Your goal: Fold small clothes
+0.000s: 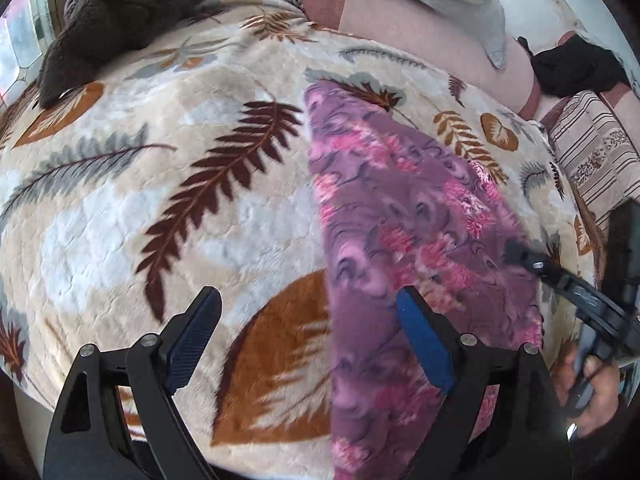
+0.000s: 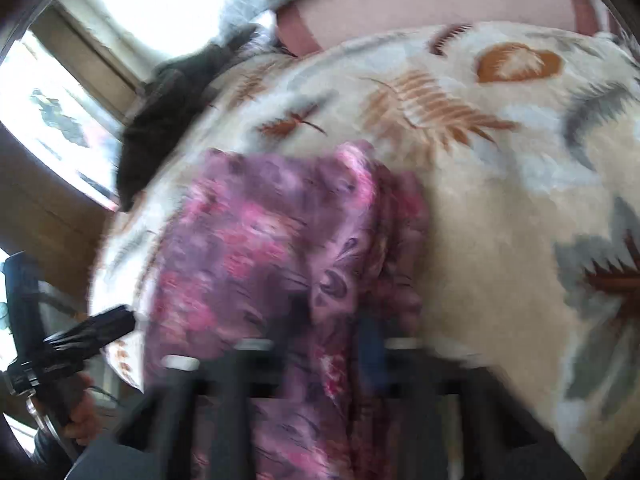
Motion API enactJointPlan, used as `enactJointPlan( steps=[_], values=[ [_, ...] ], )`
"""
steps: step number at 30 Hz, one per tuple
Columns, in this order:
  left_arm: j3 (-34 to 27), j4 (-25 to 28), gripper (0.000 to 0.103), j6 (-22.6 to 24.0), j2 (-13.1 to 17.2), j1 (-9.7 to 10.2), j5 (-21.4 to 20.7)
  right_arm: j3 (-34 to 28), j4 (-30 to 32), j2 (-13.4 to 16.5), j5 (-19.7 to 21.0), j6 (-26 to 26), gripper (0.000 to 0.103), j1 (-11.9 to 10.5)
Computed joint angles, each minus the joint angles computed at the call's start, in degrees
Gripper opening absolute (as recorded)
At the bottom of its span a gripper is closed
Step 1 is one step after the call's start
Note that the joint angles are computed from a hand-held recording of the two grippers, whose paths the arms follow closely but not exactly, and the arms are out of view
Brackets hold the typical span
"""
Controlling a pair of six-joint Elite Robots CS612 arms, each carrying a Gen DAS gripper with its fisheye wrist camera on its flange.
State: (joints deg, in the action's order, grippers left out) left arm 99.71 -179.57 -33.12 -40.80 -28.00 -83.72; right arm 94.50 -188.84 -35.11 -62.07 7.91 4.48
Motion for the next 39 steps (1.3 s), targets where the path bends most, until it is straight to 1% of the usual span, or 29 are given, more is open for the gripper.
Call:
enactJointPlan(
  steps=[2,3,4,5,6,7,8,10,12,13,15,17,18,19,20,21,22,24,25,26,29,31,32,33,34,35,36,37,39],
  values=[
    [-0.16,-1.32,0.09,0.2,0.33,-0.12,-0.16,1.72,-6.11,-0.33,0.42,1.05,0.013,-0.32],
    [-0.49,-0.69,0.09,0.37,0.46,-0.19,-0.06,2.12,-6.87,-0.32,-0.38,1.38,0.013,-0.42],
    [-1.35,0.74,0.09,0.77,0.85,-0.19,-0.02,2.1,-5.24,-0.21,-1.32,1.62,0.013,-0.52],
    [-2.46,2.45,0.091,1.42,1.49,-0.11,-0.64,1.34,-1.2,0.47,-2.18,2.12,0.013,-0.68],
    [-3.23,4.0,0.091,1.63,1.76,0.03,-1.18,0.94,0.56,0.87,-1.49,2.94,0.013,-0.9],
    [-3.73,5.13,0.09,1.34,1.83,0.16,-1.64,0.88,0.13,1.32,1.02,5.58,0.016,-1.6],
    [-3.57,4.32,0.09,0.93,1.6,0.23,-1.62,1.0,-0.33,1.16,2.34,8.06,0.019,-2.09],
    [-2.94,1.18,0.09,0.6,1.03,0.1,-0.39,1.21,-4.32,0.71,1.3,11.7,0.025,-2.27],
    [-3.49,-0.2,0.09,0.47,0.89,0.18,-0.15,0.84,-7.9,0.72,1.79,12.56,0.025,-2.37],
    [-4.25,-0.37,0.09,0.53,1.0,0.17,-0.06,-0.01,-8.88,0.91,2.24,11.69,0.025,-2.19],
    [-5.8,0.67,0.09,1.01,1.62,-0.12,2.12,-1.51,-7.36,1.07,0.37,8.23,0.025,-1.23],
    [-8.1,3.88,0.09,1.94,2.8,-0.7,5.68,-3.6,-4.91,1.92,-2.0,4.71,0.025,-0.35],
    [-9.8,7.33,0.09,2.29,3.72,-0.87,6.95,-4.5,-2.89,2.25,-3.18,3.45,0.025,-0.16],
    [-11.17,10.07,0.091,2.4,4.55,-0.77,6.67,-6.07,1.52,2.83,-6.74,1.15,0.024,0.55],
    [-11.99,11.62,0.091,2.31,5.14,-0.58,5.85,-7.19,5.42,3.24,-8.92,-0.91,0.021,0.96],
    [-12.34,12.04,0.091,1.65,5.6,-0.29,4.73,-7.98,6.92,3.88,-9.62,-2.94,0.02,1.12],
    [-12.07,10.79,0.091,0.23,5.76,0.05,3.41,-7.87,6.02,3.84,-9.54,-3.71,0.019,1.05],
    [-11.41,10.08,0.091,-0.48,5.36,0.22,2.71,-7.37,7.48,2.9,-10.94,-5.97,0.019,1.31],
    [-10.97,10.07,0.091,-0.25,4.98,0.13,3.18,-6.46,7.62,1.98,-10.9,-6.58,0.021,1.33],
    [-10.57,9.83,0.091,0.11,4.69,-0.01,3.77,-5.57,6.84,1.41,-9.72,-6.82,0.025,1.24],
    [-8.65,8.64,0.091,1.39,3.46,-0.83,5.61,-1.37,1.36,-0.38,-1.89,-7.22,0.026,-0.18],
    [-6.95,6.48,0.091,1.81,2.71,-1.36,6.05,0.77,-1.13,-1.06,1.4,-7.93,0.028,-0.76],
    [-6.57,5.85,0.091,2.0,2.57,-1.5,6.19,1.96,-1.56,-1.27,1.25,-9.47,0.037,-0.76],
    [-6.87,5.93,0.091,2.2,2.8,-1.52,6.29,2.22,-0.31,-1.3,-1.29,-11.16,0.042,-0.23],
    [-6.81,6.39,0.091,2.29,2.7,-1.7,6.65,1.44,2.94,-1.34,-5.0,-13.08,0.044,0.53],
    [-6.67,7.4,0.091,2.33,2.47,-1.9,7.16,1.17,3.78,-0.59,-7.77,-14.73,0.048,1.1],
    [-6.9,8.14,0.091,2.3,2.48,-1.97,7.4,1.52,2.23,-0.54,-8.14,-13.97,0.052,0.89],
    [-6.64,8.6,0.091,2.25,2.19,-2.08,7.67,1.85,1.49,-0.66,-7.66,-11.65,0.058,0.54],
    [-4.87,6.86,0.091,2.53,1.26,-2.38,8.21,2.26,3.23,-1.48,-6.9,-8.1,0.059,-0.01]
  ],
)
